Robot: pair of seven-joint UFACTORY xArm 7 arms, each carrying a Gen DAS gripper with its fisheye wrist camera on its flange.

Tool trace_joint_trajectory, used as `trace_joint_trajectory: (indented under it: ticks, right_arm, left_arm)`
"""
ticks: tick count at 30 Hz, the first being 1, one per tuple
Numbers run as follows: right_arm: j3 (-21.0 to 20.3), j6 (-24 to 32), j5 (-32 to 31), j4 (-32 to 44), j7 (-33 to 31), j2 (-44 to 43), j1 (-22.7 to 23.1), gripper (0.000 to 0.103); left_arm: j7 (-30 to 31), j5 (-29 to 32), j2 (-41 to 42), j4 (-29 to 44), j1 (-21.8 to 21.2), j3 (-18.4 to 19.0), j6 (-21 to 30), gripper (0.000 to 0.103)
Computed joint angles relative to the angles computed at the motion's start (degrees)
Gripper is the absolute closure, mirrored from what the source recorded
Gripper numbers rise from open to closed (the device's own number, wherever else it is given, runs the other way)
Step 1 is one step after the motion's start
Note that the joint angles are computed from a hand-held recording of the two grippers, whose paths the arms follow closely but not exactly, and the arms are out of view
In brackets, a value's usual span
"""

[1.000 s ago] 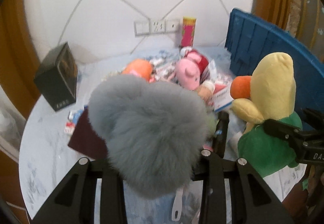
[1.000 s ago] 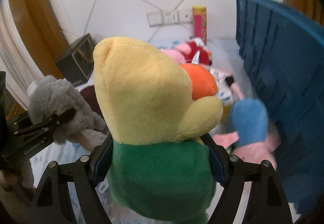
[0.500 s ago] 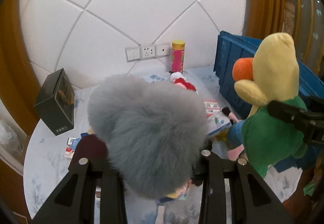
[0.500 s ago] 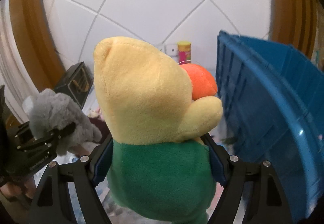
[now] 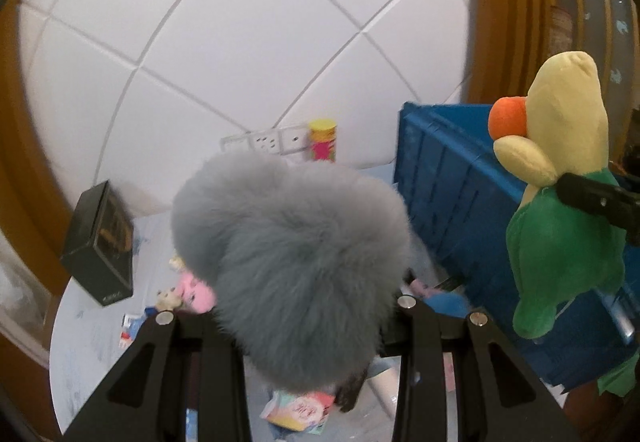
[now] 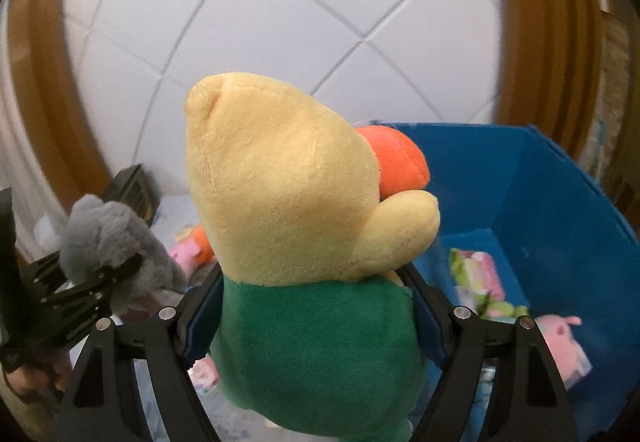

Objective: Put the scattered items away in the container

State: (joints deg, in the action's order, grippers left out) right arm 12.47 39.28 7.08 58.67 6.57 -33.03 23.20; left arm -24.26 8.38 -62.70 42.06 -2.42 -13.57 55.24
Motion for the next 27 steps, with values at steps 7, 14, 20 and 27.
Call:
trace_joint_trajectory:
  ticks: [7, 14, 20, 27]
  right_arm:
    - [-5.1, 3.36, 0.42, 6.64, -2.82, -0.55, -3.08, 0.022]
    - [-12.18, 8.99, 0.47, 18.52, -13.99, 6.31, -7.65, 0.022]
    - [-16.39, 16.85, 1.62, 31.95, -25.97, 19.0, -13.01, 0.022]
    - [-16.02, 18.38, 3.74, 36.34, -34.11, 27.93, -19.37, 0.022]
  left_arm:
    - [-1.25, 2.04, 12.92, 13.39, 2.01, -4.52, -1.47, 0.069]
    - [-7.89, 8.48, 34.86, 36.53, 4.93, -13.92, 0.83, 0.069]
    - [-19.37, 27.01, 63.68, 66.72, 2.6, -28.76, 13.64, 0.069]
    - [-20.8, 42.14, 88.88, 93.16, -20.06, -25.52, 28.28, 0.069]
